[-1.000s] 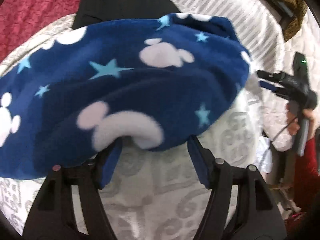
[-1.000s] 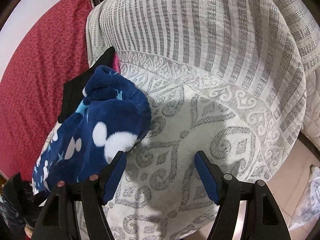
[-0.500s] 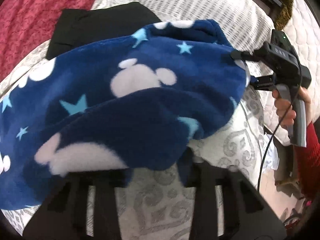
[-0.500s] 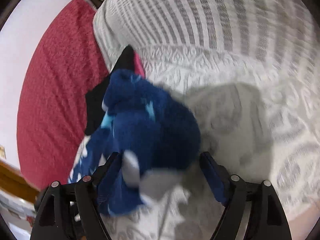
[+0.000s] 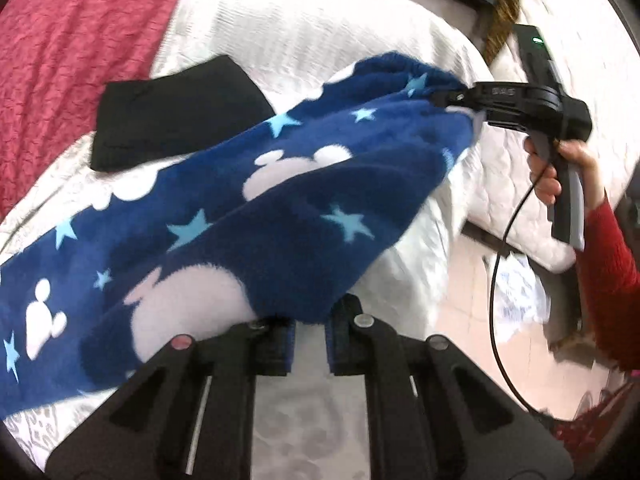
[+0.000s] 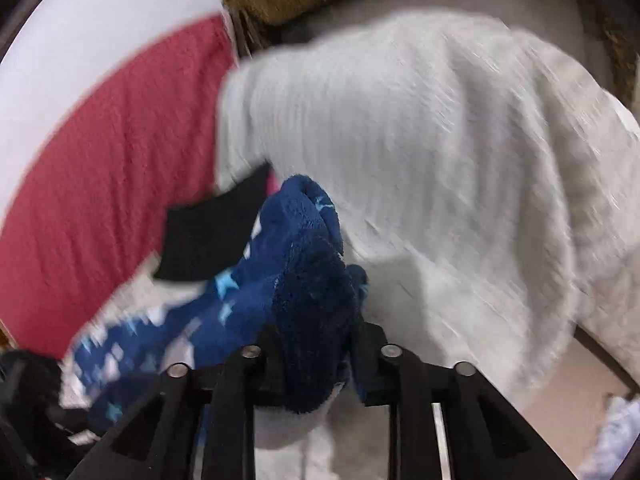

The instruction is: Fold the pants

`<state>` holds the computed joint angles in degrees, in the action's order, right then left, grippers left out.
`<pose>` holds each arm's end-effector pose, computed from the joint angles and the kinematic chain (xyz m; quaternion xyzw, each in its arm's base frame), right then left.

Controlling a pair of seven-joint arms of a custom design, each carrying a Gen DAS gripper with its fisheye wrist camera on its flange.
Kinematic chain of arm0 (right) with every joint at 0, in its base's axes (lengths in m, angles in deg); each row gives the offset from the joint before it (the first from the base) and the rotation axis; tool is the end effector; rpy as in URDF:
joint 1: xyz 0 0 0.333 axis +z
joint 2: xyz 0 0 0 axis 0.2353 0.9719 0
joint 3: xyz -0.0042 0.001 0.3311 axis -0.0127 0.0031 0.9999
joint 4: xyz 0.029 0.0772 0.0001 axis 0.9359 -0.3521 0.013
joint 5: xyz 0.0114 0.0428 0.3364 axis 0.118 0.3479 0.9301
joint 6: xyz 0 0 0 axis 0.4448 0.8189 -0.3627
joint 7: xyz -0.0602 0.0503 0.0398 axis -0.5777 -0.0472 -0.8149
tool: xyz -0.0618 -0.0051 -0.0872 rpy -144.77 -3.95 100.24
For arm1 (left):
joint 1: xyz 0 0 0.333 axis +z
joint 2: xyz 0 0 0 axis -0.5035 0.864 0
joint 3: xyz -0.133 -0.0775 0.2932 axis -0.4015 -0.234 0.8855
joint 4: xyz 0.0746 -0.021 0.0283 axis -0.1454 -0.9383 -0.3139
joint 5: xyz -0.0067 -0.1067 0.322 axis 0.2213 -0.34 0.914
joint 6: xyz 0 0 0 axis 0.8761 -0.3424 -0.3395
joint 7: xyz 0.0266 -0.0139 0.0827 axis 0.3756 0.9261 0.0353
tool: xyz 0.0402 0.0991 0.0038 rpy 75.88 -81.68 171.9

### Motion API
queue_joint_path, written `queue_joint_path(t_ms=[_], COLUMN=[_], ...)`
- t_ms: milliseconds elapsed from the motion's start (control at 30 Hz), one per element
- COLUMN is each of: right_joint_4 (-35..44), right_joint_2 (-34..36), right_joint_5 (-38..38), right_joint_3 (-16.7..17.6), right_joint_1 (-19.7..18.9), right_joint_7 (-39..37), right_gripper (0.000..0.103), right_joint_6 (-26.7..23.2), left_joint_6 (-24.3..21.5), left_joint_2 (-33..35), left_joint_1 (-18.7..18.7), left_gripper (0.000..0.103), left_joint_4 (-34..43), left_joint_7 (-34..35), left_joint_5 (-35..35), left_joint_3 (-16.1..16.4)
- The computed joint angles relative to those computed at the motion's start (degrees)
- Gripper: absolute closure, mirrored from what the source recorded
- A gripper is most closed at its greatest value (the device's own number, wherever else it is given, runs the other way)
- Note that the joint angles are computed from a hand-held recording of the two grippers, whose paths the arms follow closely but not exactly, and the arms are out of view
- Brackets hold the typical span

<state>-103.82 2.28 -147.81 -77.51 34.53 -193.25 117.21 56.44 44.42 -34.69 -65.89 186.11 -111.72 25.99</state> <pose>0.4558 0.2485 0.4551 -0.3660 0.8437 -0.2306 0.3179 0.5773 -0.2110 0.4664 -0.2189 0.9182 -0.3302 0.0053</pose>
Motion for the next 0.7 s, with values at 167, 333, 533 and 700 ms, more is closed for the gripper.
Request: queue_joint_path(t_ms=[167,333,533,700], right_joint_4=[-10.9,-11.9,-3.0,6.0], right_joint_2=[-2.9,-6.5,-0.5,7.5], right_joint_5=[5.5,0.6,0.6,15.8], right_joint_3=[-0.3,0.9,-0.5,-0.7], right_joint_1=[-1.1,-3.5,-5.8,-3.8], right_joint_7=[6.6,11.3,3.9,-17.5], right_gripper=[0.048,0.046,0.039,0.096], right_joint_6=[5.3,3.6,5.4,-4.2], left_joint_6=[2.3,3.5,5.3,6.6], left_joint_2=[0.1,-0.5,-1.7,-1.4], left_joint_1=[-2.1,-1.9,-2.4,-2.9], left_gripper=[0.090,0.090,0.090,0.090], left_joint_4=[-4.3,-4.4,-6.0,-6.8], left_joint_7=[-6.0,-7.5,-7.9,-8.8], left_joint_5=[4.4,5.6,6.3,7.3], left_joint_3=[0.8,0.3,0.1,0.0])
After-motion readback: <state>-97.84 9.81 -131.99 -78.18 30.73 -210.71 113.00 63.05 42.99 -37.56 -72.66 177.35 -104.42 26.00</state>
